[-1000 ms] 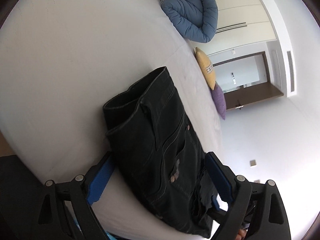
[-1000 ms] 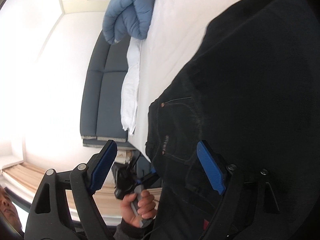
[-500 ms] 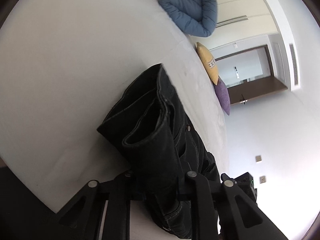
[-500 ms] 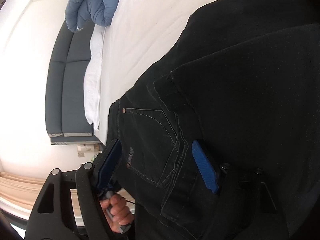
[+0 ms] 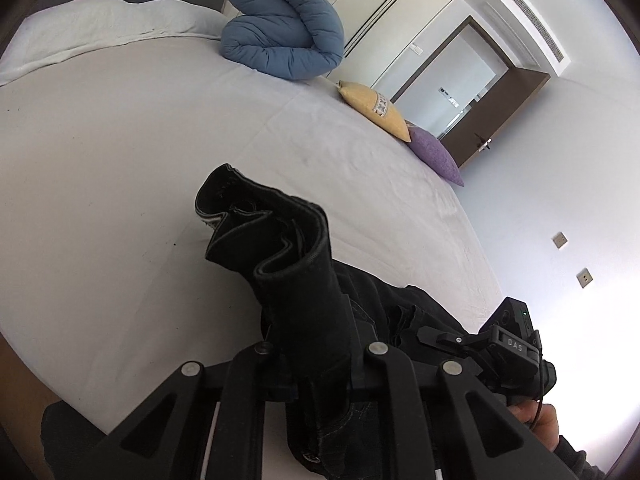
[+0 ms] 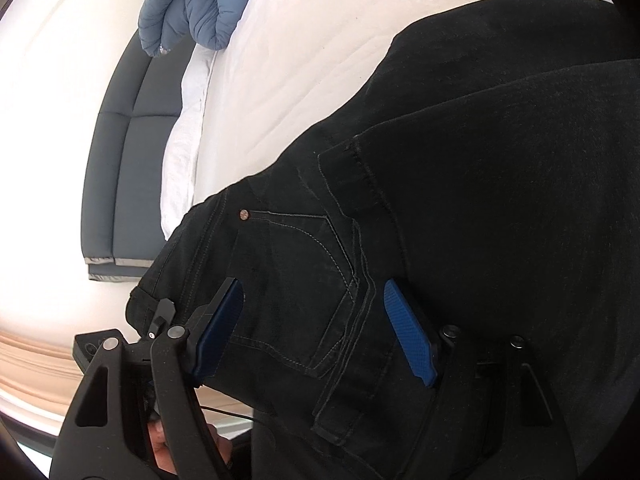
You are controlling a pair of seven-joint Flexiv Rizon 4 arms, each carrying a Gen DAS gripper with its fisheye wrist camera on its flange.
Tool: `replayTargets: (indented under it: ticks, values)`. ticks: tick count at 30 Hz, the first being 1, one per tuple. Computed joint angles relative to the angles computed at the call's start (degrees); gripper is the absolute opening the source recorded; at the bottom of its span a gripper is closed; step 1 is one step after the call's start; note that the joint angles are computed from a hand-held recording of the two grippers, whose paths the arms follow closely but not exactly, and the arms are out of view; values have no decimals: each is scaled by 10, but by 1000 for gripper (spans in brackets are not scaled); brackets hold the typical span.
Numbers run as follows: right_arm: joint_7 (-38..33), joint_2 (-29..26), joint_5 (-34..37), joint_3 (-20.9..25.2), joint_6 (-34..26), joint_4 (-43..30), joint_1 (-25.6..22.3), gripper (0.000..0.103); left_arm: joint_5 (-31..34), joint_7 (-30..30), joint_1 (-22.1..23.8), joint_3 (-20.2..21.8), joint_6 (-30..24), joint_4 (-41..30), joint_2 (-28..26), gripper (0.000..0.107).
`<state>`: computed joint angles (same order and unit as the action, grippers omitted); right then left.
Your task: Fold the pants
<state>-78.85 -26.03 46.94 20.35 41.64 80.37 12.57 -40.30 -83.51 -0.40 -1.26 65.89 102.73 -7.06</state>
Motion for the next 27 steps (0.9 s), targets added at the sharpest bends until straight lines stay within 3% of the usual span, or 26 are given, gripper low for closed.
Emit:
replayTargets:
  ticks: [6,11,15,24,25,26,27]
  values:
    - [-11,24,37,2,-10,10,-26,73,135,-14,-21,-9,-33,-89,-28,14]
    - [-63,65,99,-9,-15,23,-70,73,293,13,-85,-26,-105,-184,-73,14]
    - [-95,103,117,-34,-44,36,-94,84,316,26,-113,-34,-139,-192,-91,14]
    - [-77,129,78,-78,-96,83,-86,84,400,52,-165,-29,-174,-230,-115,14]
    - [-82,131,82,-79,-93,88,-87,83,410,52,-169,-27,-176,-237,-118,14]
    - [-88,133,79,-80,-90,91,-85,76,418,50,-173,-25,-181,-245,-122,14]
    - [-95,136,62,-81,-87,94,-80,61,422,48,-175,-23,-184,-249,-123,14]
